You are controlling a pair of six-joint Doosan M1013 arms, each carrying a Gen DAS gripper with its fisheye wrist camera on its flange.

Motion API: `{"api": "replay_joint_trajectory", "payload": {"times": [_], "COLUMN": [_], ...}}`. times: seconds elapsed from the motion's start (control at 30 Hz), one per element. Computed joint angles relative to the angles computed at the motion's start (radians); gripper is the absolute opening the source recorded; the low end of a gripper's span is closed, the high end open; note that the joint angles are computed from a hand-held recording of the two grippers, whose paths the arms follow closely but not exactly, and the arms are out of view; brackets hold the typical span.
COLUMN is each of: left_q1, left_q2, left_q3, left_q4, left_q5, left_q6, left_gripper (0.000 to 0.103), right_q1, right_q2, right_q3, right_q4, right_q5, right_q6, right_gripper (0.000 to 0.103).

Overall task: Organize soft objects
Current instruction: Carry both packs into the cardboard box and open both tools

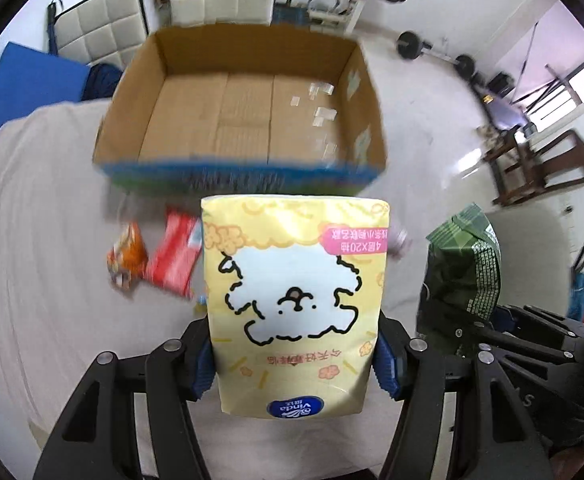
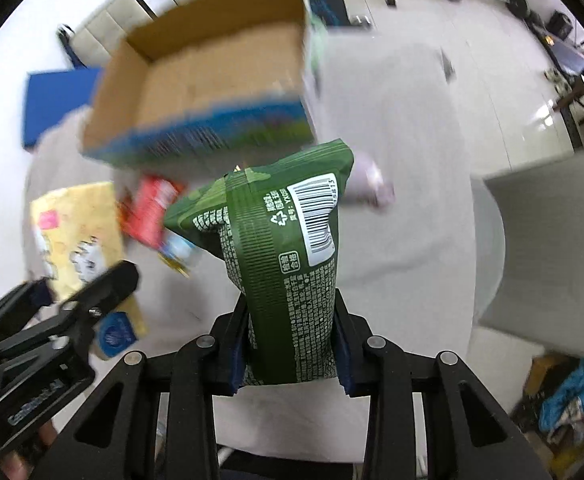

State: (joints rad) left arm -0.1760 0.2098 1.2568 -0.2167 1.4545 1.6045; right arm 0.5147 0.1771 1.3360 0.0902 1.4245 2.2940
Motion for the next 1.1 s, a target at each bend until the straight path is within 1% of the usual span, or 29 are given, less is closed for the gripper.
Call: {"api": "replay_joint_trajectory", "payload": {"times": [0.07,0.1,0.13,0.2,0.23,0.27,0.33,0.4,0.43,0.5,0.53,0.57,0.6,0.7,0.8,0.93,1.1], "left_q1": [0.02,0.033,0.018,0.031,0.032,0.032,0.04,0.047,0.045,0.049,0.049,0.049,0.042,0.043,0.043,0.043,0.032], "left_q2": [0.043,0.07,0.093,0.149,0.17,0.197,0.25,0.311,0.324,0.374,0.393,0.424,0.449,0.505,0.555,0.562,0.588], "left_q3": [-0.052,-0.099,-0.112,-0.19,-0.209,-0.22,-0.278,-0.346,-0.365,-0.42,-0.441,-0.468,-0.487,-0.533,-0.567,-0.554,-0.58], "left_q4": [-0.032,-0.036,-0.028,-0.014,-0.008,-0.002,0.0,-0.008,-0.01,-0.021,-0.025,-0.035,-0.042,-0.081,-0.104,-0.119,-0.124], "left_q5": [0.001,0.012,-0.01,-0.002,-0.005,-0.019,0.002,0.046,0.064,0.11,0.131,0.159,0.169,0.224,0.272,0.281,0.302], "left_q6": [0.018,0.026,0.016,0.035,0.034,0.04,0.033,0.024,0.017,0.014,0.013,0.017,0.005,-0.002,-0.008,0.005,0.011], "left_gripper": [0.06,0.06,0.06,0.06,0.06,0.06,0.06,0.06,0.06,0.06,0.06,0.06,0.06,0.06,0.06,0.06,0.061], "right_q1": [-0.012,-0.015,-0.018,-0.026,-0.03,-0.028,-0.04,-0.049,-0.057,-0.074,-0.078,-0.092,-0.098,-0.122,-0.135,-0.144,-0.153], "right_q2": [0.023,0.041,0.061,0.104,0.125,0.169,0.224,0.279,0.313,0.38,0.401,0.438,0.451,0.5,0.548,0.602,0.656], "right_q3": [-0.067,-0.107,-0.146,-0.223,-0.257,-0.308,-0.376,-0.446,-0.484,-0.546,-0.564,-0.593,-0.597,-0.611,-0.641,-0.688,-0.745], "right_q4": [-0.01,-0.026,-0.046,-0.075,-0.081,-0.084,-0.096,-0.098,-0.094,-0.078,-0.076,-0.073,-0.061,-0.026,-0.015,-0.015,-0.012], "right_q5": [0.0,0.006,0.012,0.041,0.053,0.06,0.087,0.114,0.132,0.143,0.151,0.161,0.159,0.158,0.172,0.201,0.24], "right_q6": [-0.014,-0.023,-0.027,-0.038,-0.042,-0.037,-0.046,-0.053,-0.055,-0.064,-0.067,-0.078,-0.078,-0.09,-0.104,-0.124,-0.14], "right_gripper": [0.037,0.037,0.037,0.037,0.037,0.037,0.037,0.037,0.037,0.037,0.037,0.037,0.037,0.037,0.037,0.037,0.038]}}
